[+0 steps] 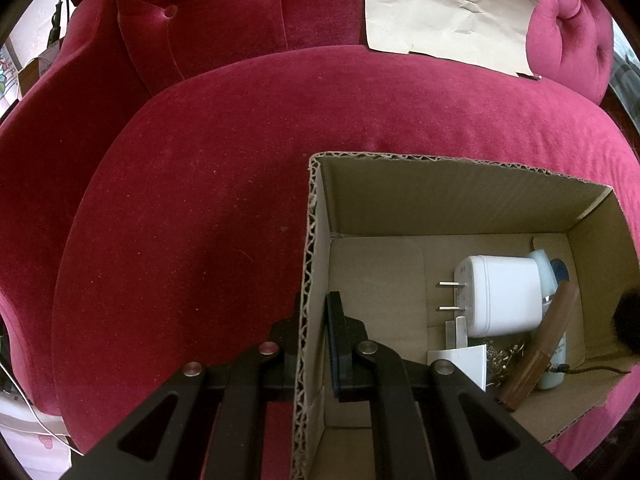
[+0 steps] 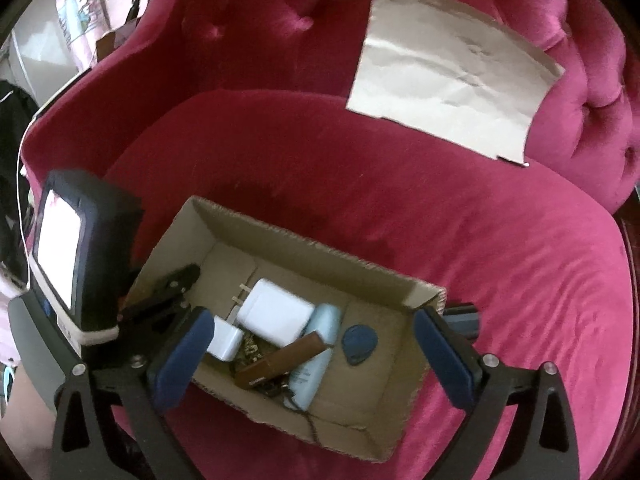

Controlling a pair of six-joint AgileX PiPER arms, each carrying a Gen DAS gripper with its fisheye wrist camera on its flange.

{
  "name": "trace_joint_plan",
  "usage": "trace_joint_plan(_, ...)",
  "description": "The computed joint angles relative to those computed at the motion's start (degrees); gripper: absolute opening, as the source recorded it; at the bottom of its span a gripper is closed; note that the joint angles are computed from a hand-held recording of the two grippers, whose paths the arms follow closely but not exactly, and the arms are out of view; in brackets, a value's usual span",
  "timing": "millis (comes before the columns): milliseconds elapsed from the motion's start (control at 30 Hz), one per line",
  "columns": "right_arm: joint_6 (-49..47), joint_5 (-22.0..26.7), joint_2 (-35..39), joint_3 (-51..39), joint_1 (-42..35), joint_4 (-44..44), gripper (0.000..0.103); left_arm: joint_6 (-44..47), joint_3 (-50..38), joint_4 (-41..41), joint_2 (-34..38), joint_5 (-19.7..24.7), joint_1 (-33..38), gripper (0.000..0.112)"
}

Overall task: Organize rigid objects
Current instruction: 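Carry the brown lipstick tube into the box and open the right gripper, then move the right gripper back over the black cylinder on the seat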

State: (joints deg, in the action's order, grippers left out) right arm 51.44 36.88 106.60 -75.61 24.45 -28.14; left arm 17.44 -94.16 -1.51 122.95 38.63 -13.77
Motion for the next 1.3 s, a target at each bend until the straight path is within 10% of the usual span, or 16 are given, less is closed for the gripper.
trace_joint_plan(1300,8.1,-8.1,-9.0,18.0,-14.2,-12.6,0.102,0.1,0.0,0.0,0.1,-0.1,0.0,0.009)
